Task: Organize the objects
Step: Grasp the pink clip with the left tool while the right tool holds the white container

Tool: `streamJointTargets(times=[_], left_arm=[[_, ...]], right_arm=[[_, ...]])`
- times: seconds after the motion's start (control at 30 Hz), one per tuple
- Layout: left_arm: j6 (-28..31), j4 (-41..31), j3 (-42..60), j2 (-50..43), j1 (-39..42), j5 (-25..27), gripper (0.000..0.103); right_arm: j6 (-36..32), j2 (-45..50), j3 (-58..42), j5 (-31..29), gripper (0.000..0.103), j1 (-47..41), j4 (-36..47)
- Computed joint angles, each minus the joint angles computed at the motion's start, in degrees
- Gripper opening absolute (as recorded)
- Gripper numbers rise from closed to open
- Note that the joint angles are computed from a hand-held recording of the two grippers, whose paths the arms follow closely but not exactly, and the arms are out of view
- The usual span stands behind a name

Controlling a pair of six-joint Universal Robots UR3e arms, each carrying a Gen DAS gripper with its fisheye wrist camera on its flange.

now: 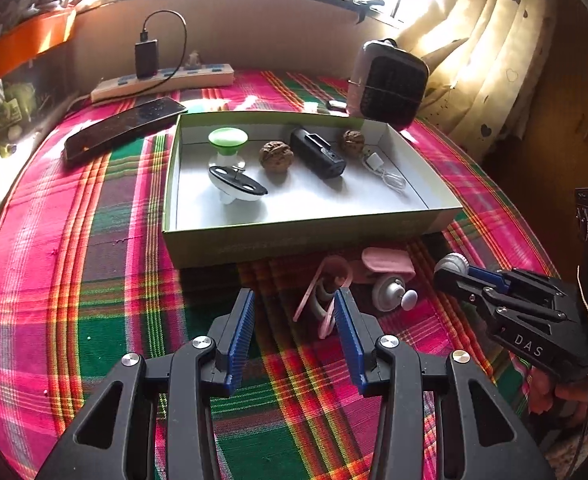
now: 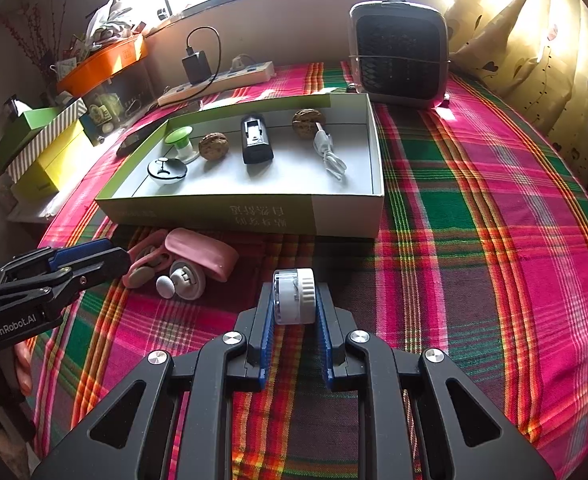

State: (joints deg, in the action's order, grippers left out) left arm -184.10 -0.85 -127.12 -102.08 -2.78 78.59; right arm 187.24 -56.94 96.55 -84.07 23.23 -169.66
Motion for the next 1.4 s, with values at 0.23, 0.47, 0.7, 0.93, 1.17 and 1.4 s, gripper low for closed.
streamJointTargets(times=[0.23,0.47,0.7,0.93,1.17,1.4], left_arm=[[3.07,-2.54,4.21,-2.82,-2.60,0.98,0.040],[3.16,-3.74,6.47,-4.93,-2.22,1.12,0.040],[3.45,-3.79,8.74,-6.85,-3.01,2.24,0.040],[3.24,-2.82,8.62,-7.12,-3.22,2.95,0.036],[2.47,-2.03,7.71,-6.84,-2.14,2.61,0.022],[2.00,-1.53,7.47,-6.94,-2.08,2.44,0.022]], right_arm=[[-0.21,0.02,-0.22,-0.35,0.020,0.18,0.29],[-0.29,0.19,-0.54,-0.55,0.020,0.30,0.47],[-0.41,0.49,-1.12,-0.79,0.020,0.44,0.83],[-0.49,0.69,-1.63,-1.32,0.020,0.73,1.21],[-0.73,0.94,-2.35,-2.33,0.020,1.23,1.82],[-0.82,1.15,-2.91,-3.33,0.020,1.76,2.27]])
